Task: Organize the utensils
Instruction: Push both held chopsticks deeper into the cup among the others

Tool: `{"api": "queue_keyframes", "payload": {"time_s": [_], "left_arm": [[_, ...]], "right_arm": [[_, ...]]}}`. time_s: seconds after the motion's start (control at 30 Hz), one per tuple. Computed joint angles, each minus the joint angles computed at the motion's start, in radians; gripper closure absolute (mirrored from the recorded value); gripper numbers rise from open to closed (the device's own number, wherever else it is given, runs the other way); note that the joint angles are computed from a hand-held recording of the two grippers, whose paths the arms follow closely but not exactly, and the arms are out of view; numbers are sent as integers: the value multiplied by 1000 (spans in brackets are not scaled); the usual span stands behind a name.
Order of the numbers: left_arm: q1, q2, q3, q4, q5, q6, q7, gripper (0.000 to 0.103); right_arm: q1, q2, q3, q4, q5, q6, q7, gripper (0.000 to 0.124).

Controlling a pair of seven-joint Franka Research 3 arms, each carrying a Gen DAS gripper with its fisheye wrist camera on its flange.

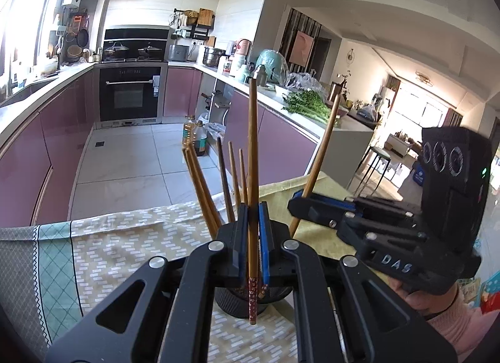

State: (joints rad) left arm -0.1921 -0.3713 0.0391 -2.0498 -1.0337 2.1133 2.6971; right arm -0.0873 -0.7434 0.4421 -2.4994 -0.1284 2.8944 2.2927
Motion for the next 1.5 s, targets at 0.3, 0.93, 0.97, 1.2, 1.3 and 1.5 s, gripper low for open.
{"api": "queue_keyframes", "payload": {"time_s": [0.3, 0.93, 0.97, 1.2, 1.3, 1.5], "left_arm": [[-7, -2, 9, 34, -72, 2, 15, 95], [1, 16, -6, 17, -10, 19, 0, 95], [2, 17, -7, 17, -6, 16, 0, 95], [8, 24, -14, 14, 29, 5, 0, 95], [8, 27, -15, 14, 43, 1, 2, 95], [11, 33, -24, 14, 86, -8, -13, 95]], "right_arm": [[-5, -1, -2, -6, 1, 8, 4, 118], [1, 7, -6, -20, 9, 11, 3, 118], [2, 8, -7, -20, 9, 10, 2, 118], [8, 16, -10, -17, 8, 3, -2, 118], [11, 20, -13, -18, 7, 0, -2, 118], [11, 38, -14, -11, 2, -1, 1, 118]]}}
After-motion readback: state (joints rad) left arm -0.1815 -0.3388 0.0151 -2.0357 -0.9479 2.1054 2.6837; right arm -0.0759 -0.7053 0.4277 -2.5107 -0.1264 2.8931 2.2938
